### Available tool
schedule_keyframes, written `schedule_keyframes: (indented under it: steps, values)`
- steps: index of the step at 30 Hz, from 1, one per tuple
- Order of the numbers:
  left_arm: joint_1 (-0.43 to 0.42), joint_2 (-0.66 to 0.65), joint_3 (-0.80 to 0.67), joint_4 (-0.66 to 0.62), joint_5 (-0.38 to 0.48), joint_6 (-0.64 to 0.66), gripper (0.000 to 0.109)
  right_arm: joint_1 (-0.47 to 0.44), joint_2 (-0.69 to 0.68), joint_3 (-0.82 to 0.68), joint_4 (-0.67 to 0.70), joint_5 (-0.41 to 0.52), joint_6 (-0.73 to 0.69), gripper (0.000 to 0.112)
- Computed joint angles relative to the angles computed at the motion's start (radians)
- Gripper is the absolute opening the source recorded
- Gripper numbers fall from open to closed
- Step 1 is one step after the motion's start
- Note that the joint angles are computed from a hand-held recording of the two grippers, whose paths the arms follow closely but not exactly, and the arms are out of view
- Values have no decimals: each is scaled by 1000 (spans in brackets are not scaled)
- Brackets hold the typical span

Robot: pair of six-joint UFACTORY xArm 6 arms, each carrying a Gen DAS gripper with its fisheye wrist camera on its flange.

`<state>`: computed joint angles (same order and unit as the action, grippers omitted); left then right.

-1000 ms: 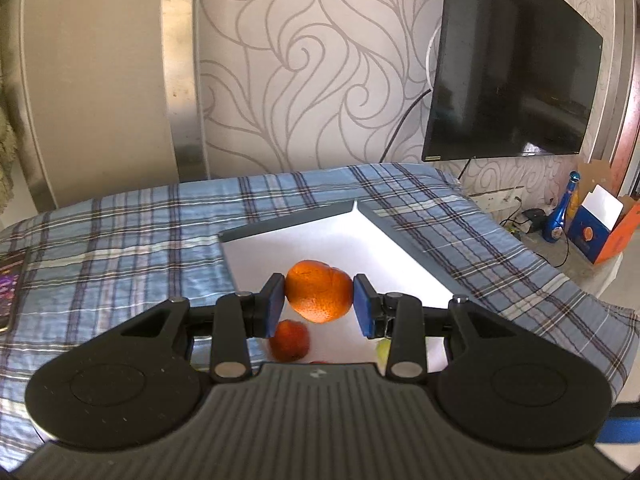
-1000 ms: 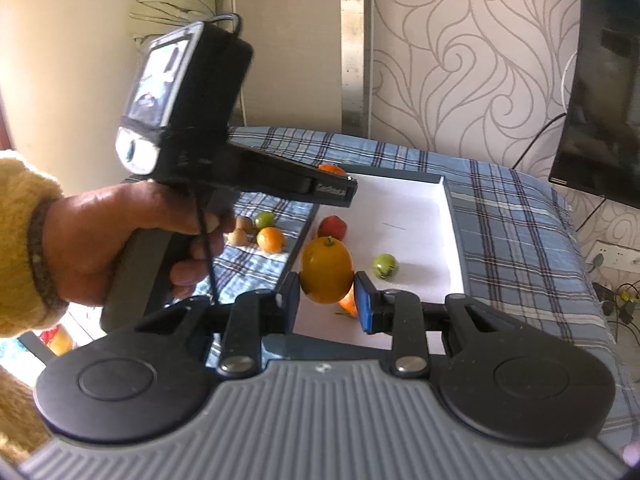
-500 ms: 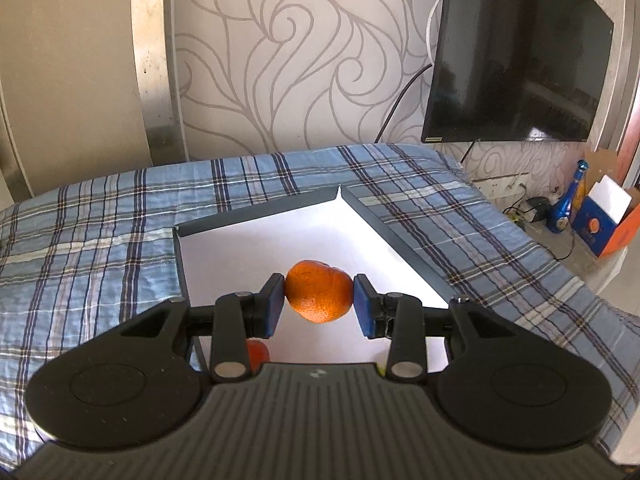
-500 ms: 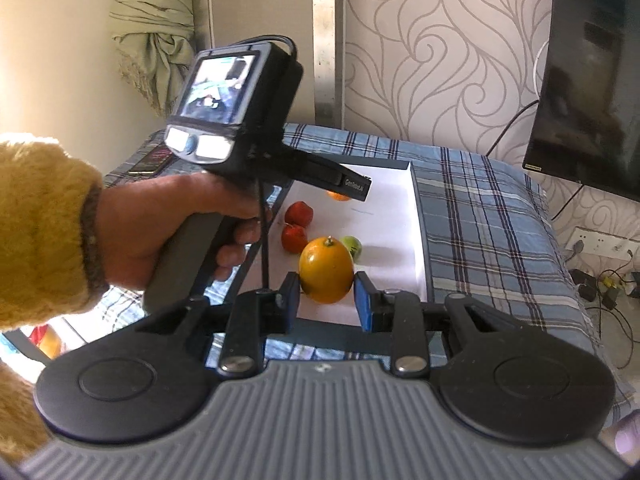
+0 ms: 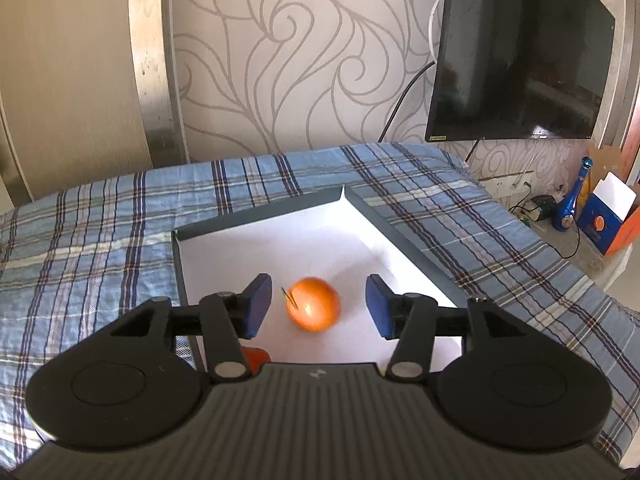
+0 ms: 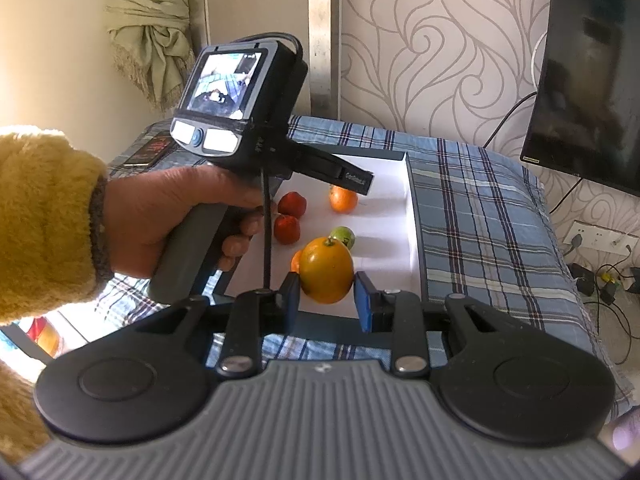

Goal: Organize fruits
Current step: 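Open the left gripper to drop the orange while the right gripper drops the tangerine into the box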

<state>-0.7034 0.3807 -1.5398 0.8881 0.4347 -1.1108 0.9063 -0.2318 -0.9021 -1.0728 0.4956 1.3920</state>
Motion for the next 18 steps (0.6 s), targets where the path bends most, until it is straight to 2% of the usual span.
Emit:
schedule_keyframes:
  steps: [5,12,18]
  values:
    - [-1,-61,56,51,-17,-53,58,-5,-4,4,-11,-10,1,32]
    - [-1,-225,223,152,-31,-180,58,-36,8,1,-28,-41,20,33]
    - [-12,-376,374,224,2,-263,58,-74,58,-35,-7,-85,-22,33]
